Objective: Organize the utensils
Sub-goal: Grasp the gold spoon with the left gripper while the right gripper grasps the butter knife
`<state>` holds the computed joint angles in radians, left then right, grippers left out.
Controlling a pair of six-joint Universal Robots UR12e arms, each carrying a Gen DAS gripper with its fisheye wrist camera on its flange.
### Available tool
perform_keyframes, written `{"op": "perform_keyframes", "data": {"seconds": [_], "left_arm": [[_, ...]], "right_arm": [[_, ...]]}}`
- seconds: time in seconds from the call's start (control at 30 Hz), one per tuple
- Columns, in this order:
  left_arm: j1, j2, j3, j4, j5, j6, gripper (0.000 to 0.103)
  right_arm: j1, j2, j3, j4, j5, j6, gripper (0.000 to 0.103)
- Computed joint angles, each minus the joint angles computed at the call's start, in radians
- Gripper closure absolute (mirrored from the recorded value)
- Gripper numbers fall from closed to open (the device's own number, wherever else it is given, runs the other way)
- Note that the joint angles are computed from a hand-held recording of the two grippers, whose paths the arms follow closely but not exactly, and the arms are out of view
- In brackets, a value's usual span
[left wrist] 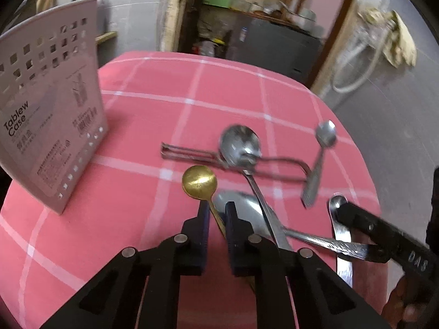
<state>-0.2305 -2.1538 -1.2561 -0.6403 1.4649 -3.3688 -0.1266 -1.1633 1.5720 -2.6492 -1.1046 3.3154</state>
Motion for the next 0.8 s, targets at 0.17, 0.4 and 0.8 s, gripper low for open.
{"op": "perform_keyframes", "data": {"seconds": [0.17, 0.4, 0.8], "left_arm": [[0.023, 0.033, -0.026, -0.081, -0.135, 0.112, 0.095], [0.066, 0.061, -0.038, -0.205, -0.298, 0.180, 0.097], [0.056, 0.008, 0.109, -0.501, -0.260, 0.299, 0.096]], "right_arm": [[-0.001, -0.034, 0.045, 0.004, -0.007, 0.013, 0.099], [-0.002, -0.065, 0.093, 0.012, 0.001, 0.036, 0.100], [-0.004, -0.060, 0.080, 0.071, 0.034, 0.027, 0.098]]}}
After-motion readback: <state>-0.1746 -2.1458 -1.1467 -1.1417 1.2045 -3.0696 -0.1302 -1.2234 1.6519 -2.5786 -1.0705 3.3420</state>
